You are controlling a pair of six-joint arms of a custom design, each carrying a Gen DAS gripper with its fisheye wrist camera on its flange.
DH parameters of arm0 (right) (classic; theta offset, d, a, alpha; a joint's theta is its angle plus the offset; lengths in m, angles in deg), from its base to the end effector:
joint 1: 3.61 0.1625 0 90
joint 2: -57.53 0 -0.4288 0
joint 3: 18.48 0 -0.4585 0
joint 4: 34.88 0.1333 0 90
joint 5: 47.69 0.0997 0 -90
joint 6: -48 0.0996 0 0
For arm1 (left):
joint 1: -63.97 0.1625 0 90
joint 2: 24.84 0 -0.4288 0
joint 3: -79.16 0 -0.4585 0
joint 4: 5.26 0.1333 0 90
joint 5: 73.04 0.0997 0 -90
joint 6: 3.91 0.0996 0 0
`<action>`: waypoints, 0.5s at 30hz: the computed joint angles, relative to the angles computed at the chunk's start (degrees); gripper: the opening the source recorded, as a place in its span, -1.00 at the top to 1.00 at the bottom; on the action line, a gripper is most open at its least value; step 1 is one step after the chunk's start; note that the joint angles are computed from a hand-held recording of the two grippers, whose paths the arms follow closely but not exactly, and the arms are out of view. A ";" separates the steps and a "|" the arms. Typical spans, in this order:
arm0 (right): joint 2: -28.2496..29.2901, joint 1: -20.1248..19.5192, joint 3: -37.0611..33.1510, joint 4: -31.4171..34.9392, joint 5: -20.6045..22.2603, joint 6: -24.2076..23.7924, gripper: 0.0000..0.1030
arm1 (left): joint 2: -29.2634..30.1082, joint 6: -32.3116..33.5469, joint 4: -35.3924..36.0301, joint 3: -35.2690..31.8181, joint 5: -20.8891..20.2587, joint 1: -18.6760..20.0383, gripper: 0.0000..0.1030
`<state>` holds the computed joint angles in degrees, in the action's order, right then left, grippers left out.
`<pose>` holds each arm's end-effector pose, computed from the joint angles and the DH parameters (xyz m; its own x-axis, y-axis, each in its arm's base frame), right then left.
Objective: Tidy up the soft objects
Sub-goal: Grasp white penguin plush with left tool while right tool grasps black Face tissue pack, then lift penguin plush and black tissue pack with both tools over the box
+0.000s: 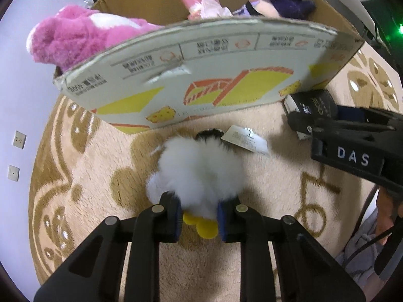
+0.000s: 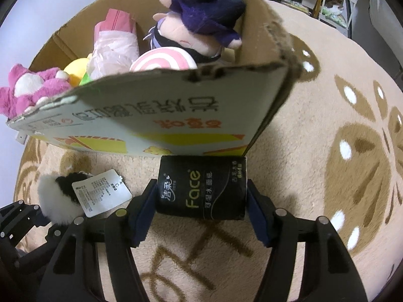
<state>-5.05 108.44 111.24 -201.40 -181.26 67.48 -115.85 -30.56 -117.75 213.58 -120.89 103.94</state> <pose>0.2423 -0.4259 0.0657 -0.7964 0.1467 0.5867 -0.1112 0.9181 -0.3804 -0.1721 -0.4054 0.1716 -0.5826 0.3763 -0.7204 0.5086 0.8602 0.0380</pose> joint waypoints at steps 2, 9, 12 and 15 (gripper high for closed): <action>-0.36 0.05 0.34 -0.42 0.35 -0.11 -0.35 | -0.18 -1.12 -0.23 -0.05 1.47 -0.03 0.61; -1.50 1.36 1.34 -0.14 0.98 0.34 -0.35 | -3.54 0.40 -2.21 0.54 2.83 -0.17 0.62; -2.41 2.25 1.96 -1.08 1.27 -0.01 -0.34 | -5.47 0.31 -2.55 1.33 3.59 -1.03 0.63; -3.42 3.77 2.79 -2.24 1.06 -0.30 -0.34 | -7.46 -0.88 -1.17 1.80 4.02 -1.91 0.63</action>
